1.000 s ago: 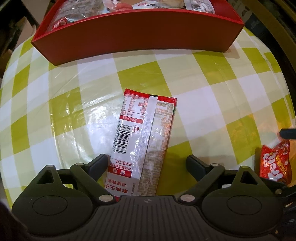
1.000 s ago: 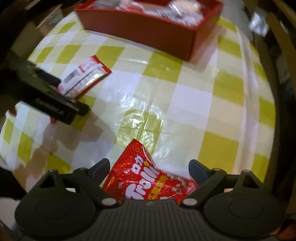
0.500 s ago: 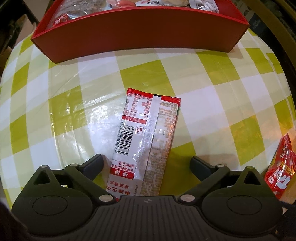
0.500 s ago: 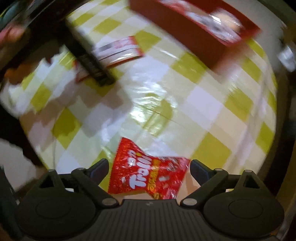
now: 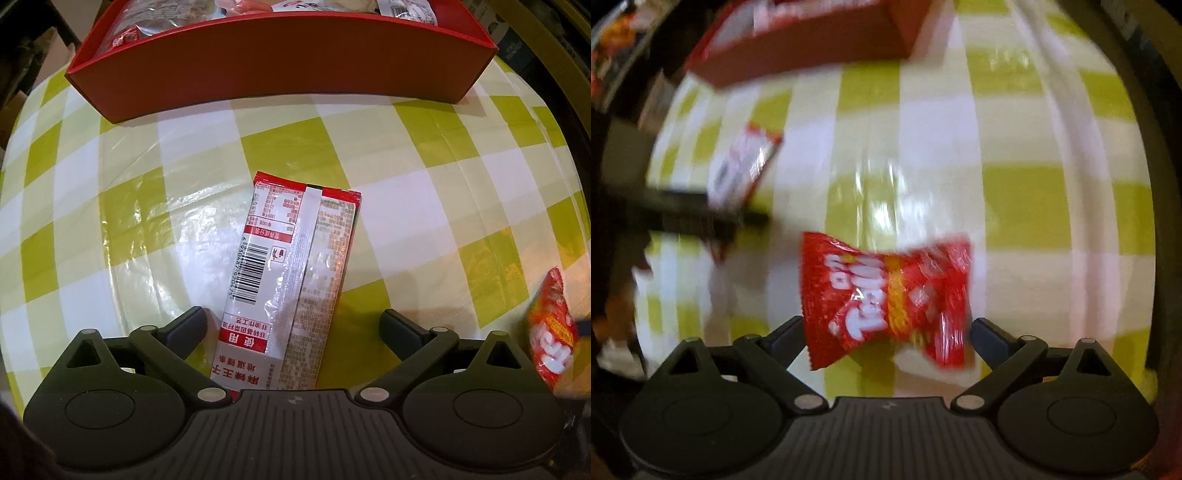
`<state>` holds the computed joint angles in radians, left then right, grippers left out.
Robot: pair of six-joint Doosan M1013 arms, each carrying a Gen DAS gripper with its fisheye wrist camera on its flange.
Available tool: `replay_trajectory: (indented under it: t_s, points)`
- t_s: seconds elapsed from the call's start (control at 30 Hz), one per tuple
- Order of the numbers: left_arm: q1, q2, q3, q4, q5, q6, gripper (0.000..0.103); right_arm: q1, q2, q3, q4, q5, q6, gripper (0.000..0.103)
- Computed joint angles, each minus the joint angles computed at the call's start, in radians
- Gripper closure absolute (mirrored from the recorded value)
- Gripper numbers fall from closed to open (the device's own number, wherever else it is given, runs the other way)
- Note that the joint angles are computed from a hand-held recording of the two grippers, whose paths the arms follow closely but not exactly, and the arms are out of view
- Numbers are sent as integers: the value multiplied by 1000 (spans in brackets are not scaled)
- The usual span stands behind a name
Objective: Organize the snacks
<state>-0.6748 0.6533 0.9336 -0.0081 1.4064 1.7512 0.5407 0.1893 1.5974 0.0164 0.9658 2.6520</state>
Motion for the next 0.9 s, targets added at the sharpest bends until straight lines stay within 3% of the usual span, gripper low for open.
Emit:
replay_trajectory:
  t_s: [0.17,0.23,0.3,0.4,0.5,0.77,0.9]
  points:
    - [-1,5,-7,2,6,-4,0,-10,-41,36,-73,-204,86,1]
    - [-1,6,-8,2,7,-9,0,-5,-43,35,-162,-228,159,1]
    - [0,3,-4,2,1,-5,0,5,-24,-4,-187,-156,76,1]
    - [2,1,1,-3,-5,6,0,40,50,-112,-225,82,-260,1]
    - [1,1,0,-1,-6,10,0,42,90,-158,-192,190,-506,1]
    - [4,-26,45,-11,-57,23,0,23,163,-210,-156,248,-778,1]
    - [7,-47,81,-3,-97,15,0,33,152,-177,-156,185,-745,0]
